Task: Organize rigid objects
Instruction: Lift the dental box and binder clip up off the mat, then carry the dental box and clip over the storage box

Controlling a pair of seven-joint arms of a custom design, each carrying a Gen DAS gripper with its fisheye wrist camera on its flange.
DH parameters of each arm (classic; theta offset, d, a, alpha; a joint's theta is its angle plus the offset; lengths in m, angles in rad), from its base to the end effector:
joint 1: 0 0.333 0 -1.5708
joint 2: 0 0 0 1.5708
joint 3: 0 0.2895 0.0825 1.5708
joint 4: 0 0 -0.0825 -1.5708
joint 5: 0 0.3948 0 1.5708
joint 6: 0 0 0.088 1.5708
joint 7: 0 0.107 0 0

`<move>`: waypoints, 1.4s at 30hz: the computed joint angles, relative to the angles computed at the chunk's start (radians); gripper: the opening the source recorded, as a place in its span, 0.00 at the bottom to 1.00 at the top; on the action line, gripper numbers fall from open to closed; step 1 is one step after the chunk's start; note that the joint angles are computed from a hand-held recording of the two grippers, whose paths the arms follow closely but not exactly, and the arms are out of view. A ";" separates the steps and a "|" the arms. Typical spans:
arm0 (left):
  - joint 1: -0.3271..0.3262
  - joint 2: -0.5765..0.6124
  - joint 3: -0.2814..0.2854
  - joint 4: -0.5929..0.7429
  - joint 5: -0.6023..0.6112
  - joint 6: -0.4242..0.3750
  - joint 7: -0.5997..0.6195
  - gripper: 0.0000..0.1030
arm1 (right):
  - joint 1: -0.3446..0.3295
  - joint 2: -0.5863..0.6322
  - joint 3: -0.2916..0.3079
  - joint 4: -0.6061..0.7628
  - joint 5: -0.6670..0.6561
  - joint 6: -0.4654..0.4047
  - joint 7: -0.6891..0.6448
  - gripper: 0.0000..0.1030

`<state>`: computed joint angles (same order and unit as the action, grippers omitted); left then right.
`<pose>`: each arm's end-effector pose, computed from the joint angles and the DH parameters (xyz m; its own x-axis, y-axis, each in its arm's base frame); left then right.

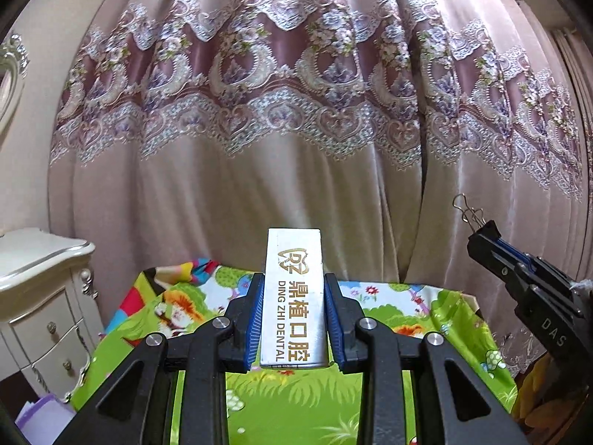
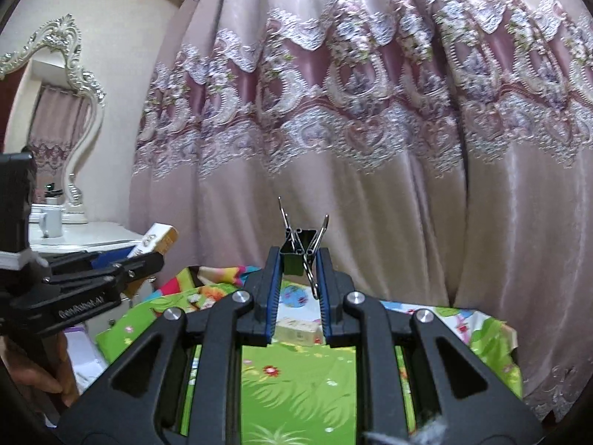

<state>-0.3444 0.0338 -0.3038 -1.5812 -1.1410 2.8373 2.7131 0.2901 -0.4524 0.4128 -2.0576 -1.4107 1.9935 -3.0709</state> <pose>0.5242 -0.3331 0.7009 -0.7970 -0.6028 0.0374 -0.1276 0.1075 -0.9860 0.3785 0.2958 0.6738 -0.4747 -0.8802 -0.0029 -0.0095 0.0084 -0.9999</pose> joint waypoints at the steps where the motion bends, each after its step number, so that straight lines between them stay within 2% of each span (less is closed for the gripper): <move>1: 0.003 -0.004 0.004 -0.009 0.007 0.001 -0.007 0.31 | 0.002 0.009 -0.002 0.006 0.000 0.013 -0.002 0.21; 9: 0.028 -0.039 0.037 -0.076 0.037 0.024 -0.057 0.31 | 0.031 0.123 -0.036 0.096 -0.016 0.163 -0.035 0.21; 22: 0.065 -0.085 0.088 -0.169 0.065 0.044 -0.123 0.31 | 0.121 0.290 -0.106 0.239 -0.021 0.294 -0.137 0.21; 27: 0.090 -0.090 0.107 -0.212 0.142 0.040 -0.225 0.31 | 0.161 0.361 -0.135 0.303 -0.005 0.336 -0.201 0.21; 35: 0.140 -0.089 0.131 -0.283 0.297 0.058 -0.414 0.31 | 0.226 0.505 -0.202 0.425 0.140 0.462 -0.383 0.21; 42: 0.183 -0.085 0.149 -0.330 0.403 0.058 -0.553 0.31 | 0.274 0.690 -0.251 0.578 0.403 0.554 -0.675 0.21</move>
<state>-0.1613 -0.0508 -0.1551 -1.9108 -0.7375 2.8953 2.1603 0.5645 0.2377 0.1620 -1.4795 -1.0078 2.5479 -3.7456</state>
